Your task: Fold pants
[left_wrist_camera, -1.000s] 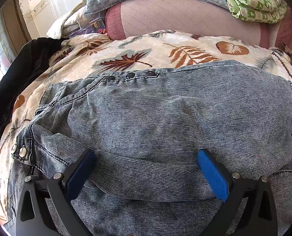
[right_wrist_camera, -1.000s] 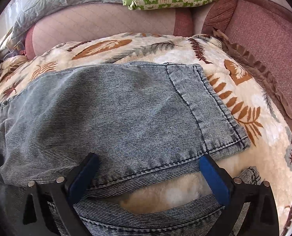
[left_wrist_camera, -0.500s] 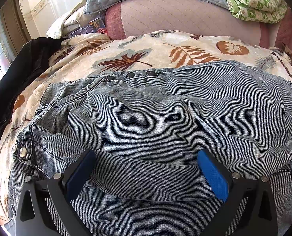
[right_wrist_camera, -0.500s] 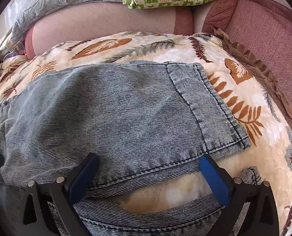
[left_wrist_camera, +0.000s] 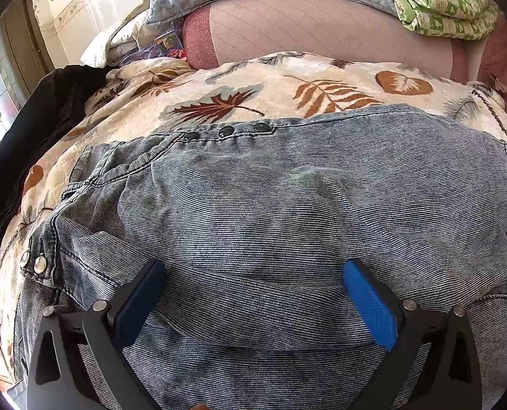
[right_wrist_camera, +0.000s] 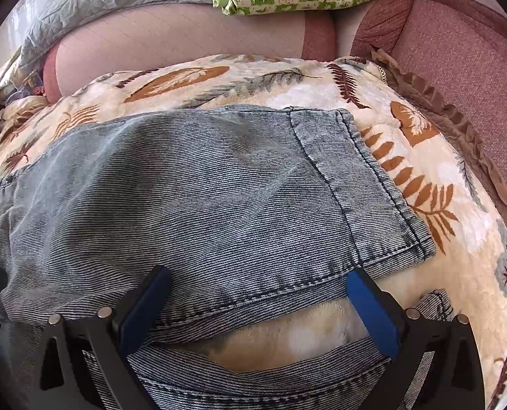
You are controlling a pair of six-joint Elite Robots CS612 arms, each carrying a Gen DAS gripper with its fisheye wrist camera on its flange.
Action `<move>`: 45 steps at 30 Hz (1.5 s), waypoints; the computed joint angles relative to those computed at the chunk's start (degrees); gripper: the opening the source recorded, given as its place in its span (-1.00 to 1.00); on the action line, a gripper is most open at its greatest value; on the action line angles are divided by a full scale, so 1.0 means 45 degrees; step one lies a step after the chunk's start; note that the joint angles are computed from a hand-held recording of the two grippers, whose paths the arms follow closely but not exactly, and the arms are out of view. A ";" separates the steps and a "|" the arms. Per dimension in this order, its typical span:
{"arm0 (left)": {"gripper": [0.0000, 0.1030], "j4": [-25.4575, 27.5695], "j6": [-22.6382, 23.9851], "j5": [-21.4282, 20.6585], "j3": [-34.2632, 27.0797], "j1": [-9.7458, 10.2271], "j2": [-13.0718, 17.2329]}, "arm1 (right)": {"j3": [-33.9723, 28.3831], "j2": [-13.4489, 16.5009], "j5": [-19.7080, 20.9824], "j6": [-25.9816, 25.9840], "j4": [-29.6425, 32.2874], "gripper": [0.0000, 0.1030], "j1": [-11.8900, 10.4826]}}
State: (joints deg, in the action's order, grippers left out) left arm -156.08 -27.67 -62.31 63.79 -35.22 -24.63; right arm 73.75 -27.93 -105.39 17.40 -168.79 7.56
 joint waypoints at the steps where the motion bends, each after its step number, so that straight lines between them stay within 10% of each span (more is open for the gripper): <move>1: 1.00 0.0000 -0.0006 -0.0020 -0.0004 0.0004 0.0001 | 0.0003 -0.0003 -0.0010 -0.0014 0.0015 1.00 -0.0002; 12: 1.00 0.0036 0.0047 0.0053 0.0000 -0.0007 -0.0023 | 0.0014 0.0000 0.0072 -0.0003 -0.0016 1.00 -0.0030; 16: 1.00 -0.1783 0.0972 -0.0457 0.1234 -0.0146 -0.0683 | 0.0219 -0.0444 0.1129 -0.0155 0.1091 1.00 -0.0226; 22: 1.00 -0.4010 0.1648 -0.2486 0.3269 0.0253 -0.2072 | 0.2054 -0.1747 0.2561 -0.0807 -0.0984 1.00 -0.0536; 27: 1.00 -0.2053 0.0394 -0.4389 0.2525 0.1703 -0.2226 | 0.1845 -0.2102 0.4283 -0.0726 0.0449 1.00 -0.1456; 35: 0.98 0.0633 0.0058 -0.4516 -0.0043 0.2845 -0.1002 | -0.0775 -0.0909 0.6049 -0.0584 0.3545 1.00 -0.2332; 39: 0.11 0.2217 0.0405 -0.4795 -0.1577 0.3053 -0.0227 | -0.2385 -0.0080 0.5597 -0.0503 0.4643 0.90 -0.2363; 45: 0.07 0.2580 0.0073 -0.5425 -0.2459 0.3270 0.0389 | -0.4404 0.1051 0.5561 -0.0250 0.6089 0.47 -0.2420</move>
State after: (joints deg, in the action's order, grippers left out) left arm -144.47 -27.35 -86.72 52.72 -20.51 -22.88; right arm 53.93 -23.20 -80.36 16.27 -141.39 -3.33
